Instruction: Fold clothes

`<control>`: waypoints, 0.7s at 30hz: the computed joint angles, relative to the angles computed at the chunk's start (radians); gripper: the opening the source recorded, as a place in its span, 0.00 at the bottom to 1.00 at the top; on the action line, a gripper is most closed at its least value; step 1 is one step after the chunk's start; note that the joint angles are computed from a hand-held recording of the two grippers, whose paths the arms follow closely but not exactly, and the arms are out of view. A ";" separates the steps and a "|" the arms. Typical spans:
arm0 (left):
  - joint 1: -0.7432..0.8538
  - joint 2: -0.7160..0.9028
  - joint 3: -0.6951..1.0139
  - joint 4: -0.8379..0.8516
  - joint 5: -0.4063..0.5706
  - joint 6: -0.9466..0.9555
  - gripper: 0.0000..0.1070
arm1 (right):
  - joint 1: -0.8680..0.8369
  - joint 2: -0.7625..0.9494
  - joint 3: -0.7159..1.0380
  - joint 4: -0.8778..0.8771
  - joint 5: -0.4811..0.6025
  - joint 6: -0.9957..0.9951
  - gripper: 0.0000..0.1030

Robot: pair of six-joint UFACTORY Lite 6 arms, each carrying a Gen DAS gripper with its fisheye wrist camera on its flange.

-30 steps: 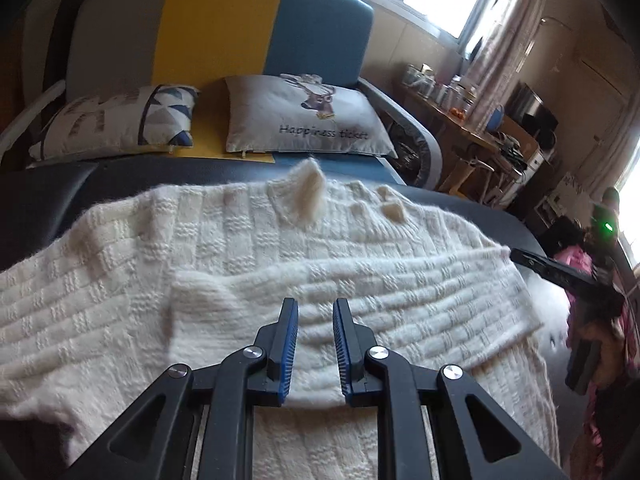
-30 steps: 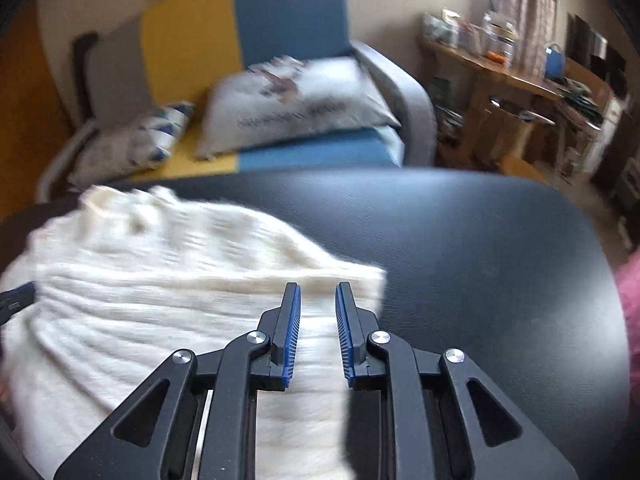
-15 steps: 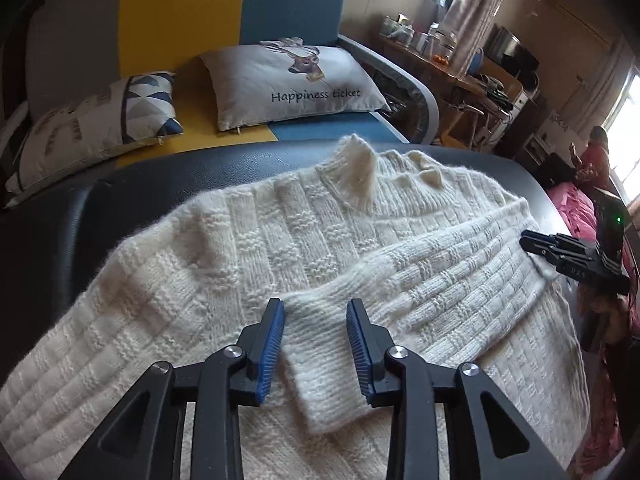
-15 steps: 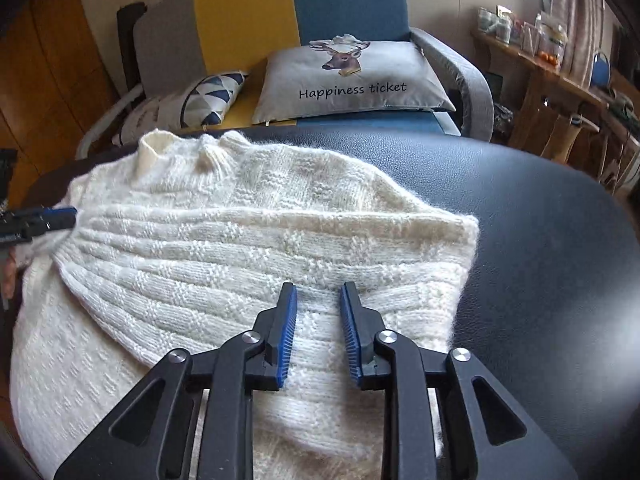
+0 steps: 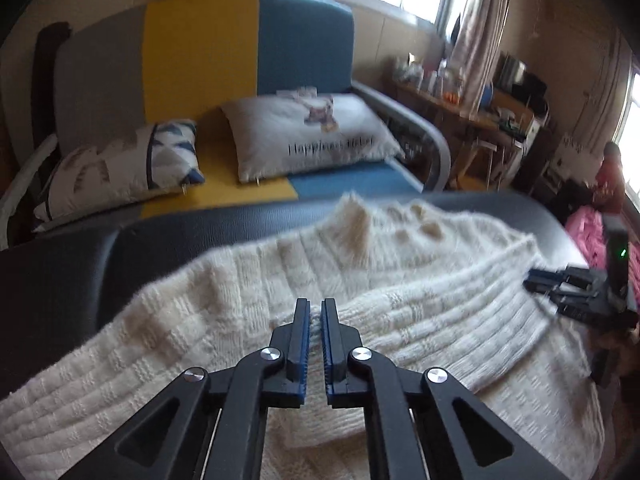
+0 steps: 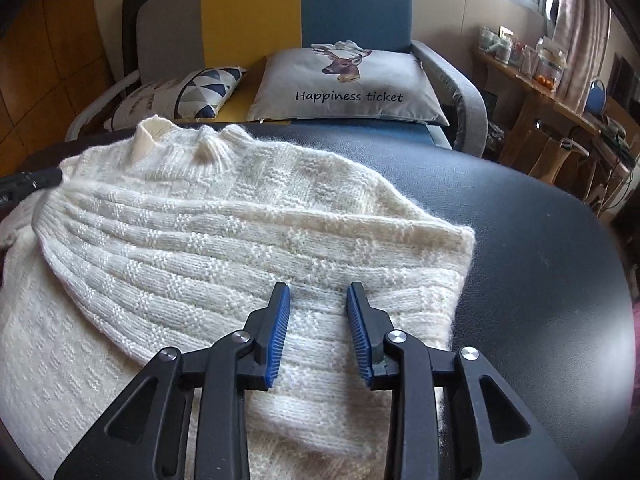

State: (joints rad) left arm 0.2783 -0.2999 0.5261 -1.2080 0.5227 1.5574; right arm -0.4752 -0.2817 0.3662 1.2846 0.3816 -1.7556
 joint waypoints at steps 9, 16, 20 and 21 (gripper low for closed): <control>-0.052 0.043 0.000 0.118 -0.130 -0.174 0.10 | -0.001 0.010 0.007 -0.013 0.006 0.035 0.32; -0.142 -0.097 -0.061 0.187 -0.056 -0.241 0.14 | 0.018 -0.082 0.038 -0.144 0.082 0.199 0.32; -0.375 0.058 -0.047 0.095 -0.231 -0.244 0.14 | 0.151 0.036 0.101 -0.140 -0.040 0.229 0.32; -0.414 0.107 -0.031 0.051 -0.278 -0.225 0.14 | 0.183 0.088 0.122 -0.128 -0.084 0.222 0.32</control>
